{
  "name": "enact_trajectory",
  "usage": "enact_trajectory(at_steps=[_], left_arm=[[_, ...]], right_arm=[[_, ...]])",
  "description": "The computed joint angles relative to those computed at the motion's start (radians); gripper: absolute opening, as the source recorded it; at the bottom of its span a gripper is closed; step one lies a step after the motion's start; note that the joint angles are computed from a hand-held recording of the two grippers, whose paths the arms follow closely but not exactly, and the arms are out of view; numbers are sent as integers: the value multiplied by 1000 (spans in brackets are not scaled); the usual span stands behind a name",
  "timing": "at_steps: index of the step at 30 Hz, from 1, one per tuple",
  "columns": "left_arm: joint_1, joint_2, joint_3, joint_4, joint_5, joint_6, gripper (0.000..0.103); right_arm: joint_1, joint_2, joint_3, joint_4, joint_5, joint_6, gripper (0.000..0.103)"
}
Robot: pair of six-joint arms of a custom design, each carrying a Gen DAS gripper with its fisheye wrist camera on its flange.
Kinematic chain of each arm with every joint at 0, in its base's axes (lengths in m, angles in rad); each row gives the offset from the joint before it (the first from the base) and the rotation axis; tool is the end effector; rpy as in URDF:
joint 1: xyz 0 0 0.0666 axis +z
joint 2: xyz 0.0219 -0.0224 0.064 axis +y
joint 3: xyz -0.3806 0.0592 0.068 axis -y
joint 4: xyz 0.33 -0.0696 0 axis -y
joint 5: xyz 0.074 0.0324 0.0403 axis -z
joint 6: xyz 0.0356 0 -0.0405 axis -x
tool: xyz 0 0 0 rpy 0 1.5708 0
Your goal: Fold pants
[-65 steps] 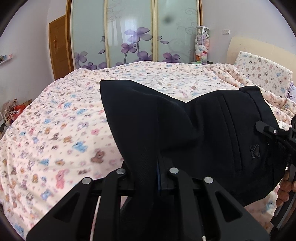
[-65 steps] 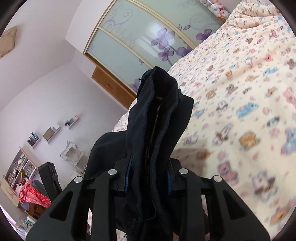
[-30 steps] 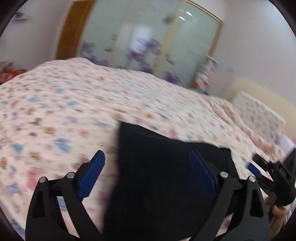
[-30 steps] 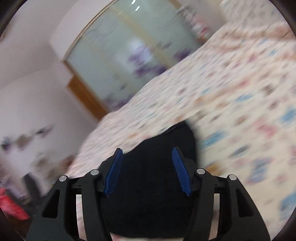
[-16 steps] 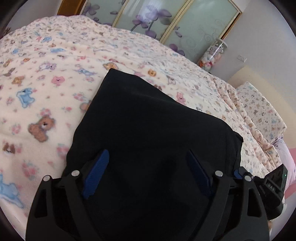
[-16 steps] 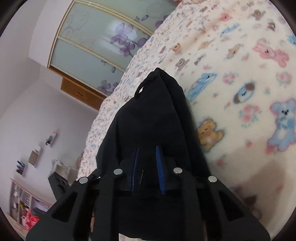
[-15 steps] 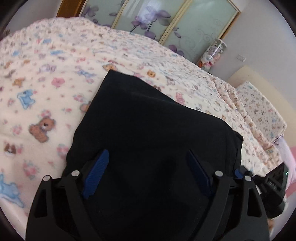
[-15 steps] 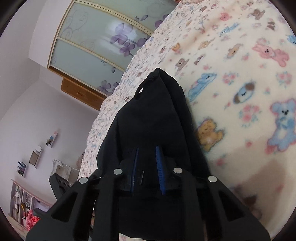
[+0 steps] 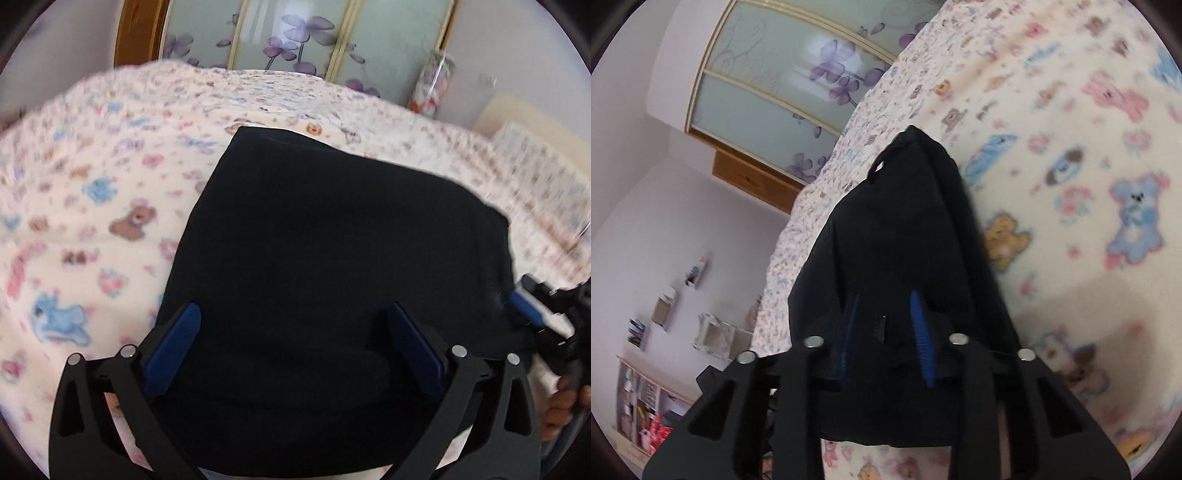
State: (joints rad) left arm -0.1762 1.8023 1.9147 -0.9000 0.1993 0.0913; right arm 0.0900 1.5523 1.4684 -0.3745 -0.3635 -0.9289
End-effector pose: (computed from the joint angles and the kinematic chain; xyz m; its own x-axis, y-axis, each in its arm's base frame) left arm 0.5697 -0.1090 0.4451 -0.7230 0.0380 -0.6898 0.2444 0.9480 -0.2040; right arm 0.5046 0.0578 0.4371 -0.5855 0.6988 -0.4109 0.1126 0.5720 0.8125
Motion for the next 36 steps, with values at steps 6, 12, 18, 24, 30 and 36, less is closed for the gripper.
enact_trajectory(at_steps=[6, 12, 18, 24, 30, 36], left_arm=[[31, -212, -247, 176, 48, 31, 101], [14, -404, -435, 225, -71, -16, 101], [-12, -561, -595, 307, -181, -68, 101], [12, -629, -693, 340, -137, -98, 101], [32, -610, -667, 273, -87, -92, 101], [21, -620, -689, 305, -130, -105, 101]], right_arm=[[120, -165, -21, -97, 321, 275, 83], [335, -276, -121, -130, 647, 474, 102], [475, -283, -138, -158, 865, 519, 102], [576, -283, -146, -257, 1055, 412, 102], [627, -279, -156, -225, 1182, 474, 102], [609, -269, -149, -254, 1163, 432, 102]])
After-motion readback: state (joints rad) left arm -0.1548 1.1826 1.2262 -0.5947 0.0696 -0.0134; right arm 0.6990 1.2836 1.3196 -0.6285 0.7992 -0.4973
